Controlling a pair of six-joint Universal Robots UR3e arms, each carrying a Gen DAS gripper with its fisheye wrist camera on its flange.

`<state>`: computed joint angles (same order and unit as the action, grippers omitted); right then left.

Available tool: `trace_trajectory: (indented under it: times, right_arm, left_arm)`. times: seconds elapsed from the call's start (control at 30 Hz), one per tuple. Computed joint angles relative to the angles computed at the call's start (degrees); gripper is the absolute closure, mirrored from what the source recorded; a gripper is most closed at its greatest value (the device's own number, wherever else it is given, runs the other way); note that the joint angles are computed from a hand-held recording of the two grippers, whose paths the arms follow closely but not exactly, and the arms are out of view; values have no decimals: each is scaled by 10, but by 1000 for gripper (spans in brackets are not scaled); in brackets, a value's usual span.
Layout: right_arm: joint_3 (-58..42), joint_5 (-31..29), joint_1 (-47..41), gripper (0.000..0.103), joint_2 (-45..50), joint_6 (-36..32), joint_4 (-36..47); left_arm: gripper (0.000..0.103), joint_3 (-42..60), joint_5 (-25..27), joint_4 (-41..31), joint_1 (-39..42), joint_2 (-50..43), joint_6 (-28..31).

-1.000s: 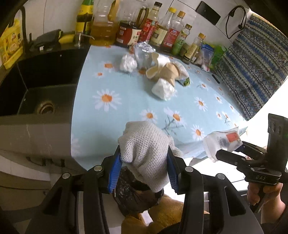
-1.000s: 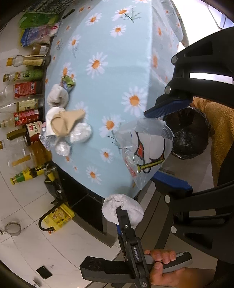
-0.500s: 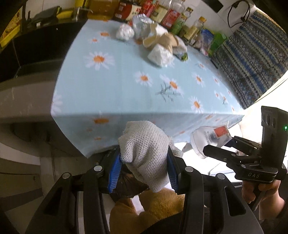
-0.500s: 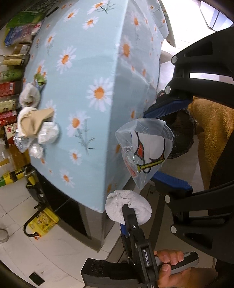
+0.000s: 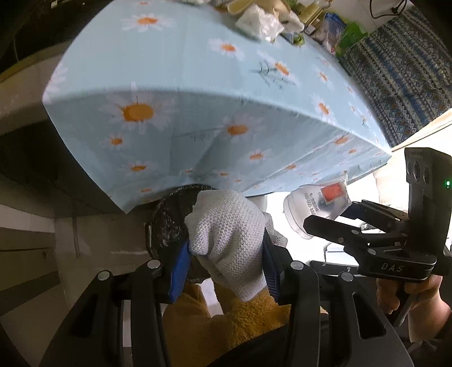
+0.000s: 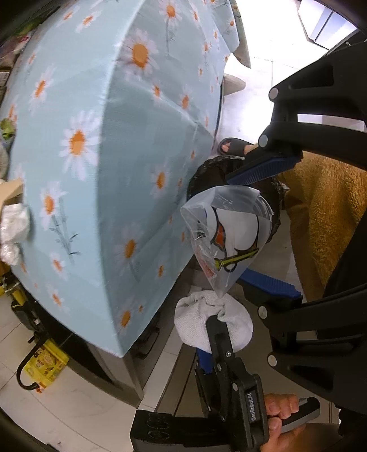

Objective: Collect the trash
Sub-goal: 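Lower the towel into the bin and open the left tool while the right tool drops the bag in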

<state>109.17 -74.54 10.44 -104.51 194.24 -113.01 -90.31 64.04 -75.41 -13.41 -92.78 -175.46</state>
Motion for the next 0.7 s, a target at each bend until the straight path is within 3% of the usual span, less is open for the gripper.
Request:
trace_trajectory:
  times: [0.4,0.47,0.57,0.7]
  right_arm:
    - [28,22,-18,42,8,-11,-10]
    - [34,27,-24,41,6,-7,-12]
    - [46,34,-38,35,-2,-2,-13]
    - [51,32,-50,35,-11,1,-8]
  left_arm:
    - [54,-1,17,-10,-23,-27,-14]
    - [46,5,17,-16,-26,-35,-19]
    - [45,10,23,-21,-34,-47,-31]
    - [43,10,32,-28,-35,-48,-35]
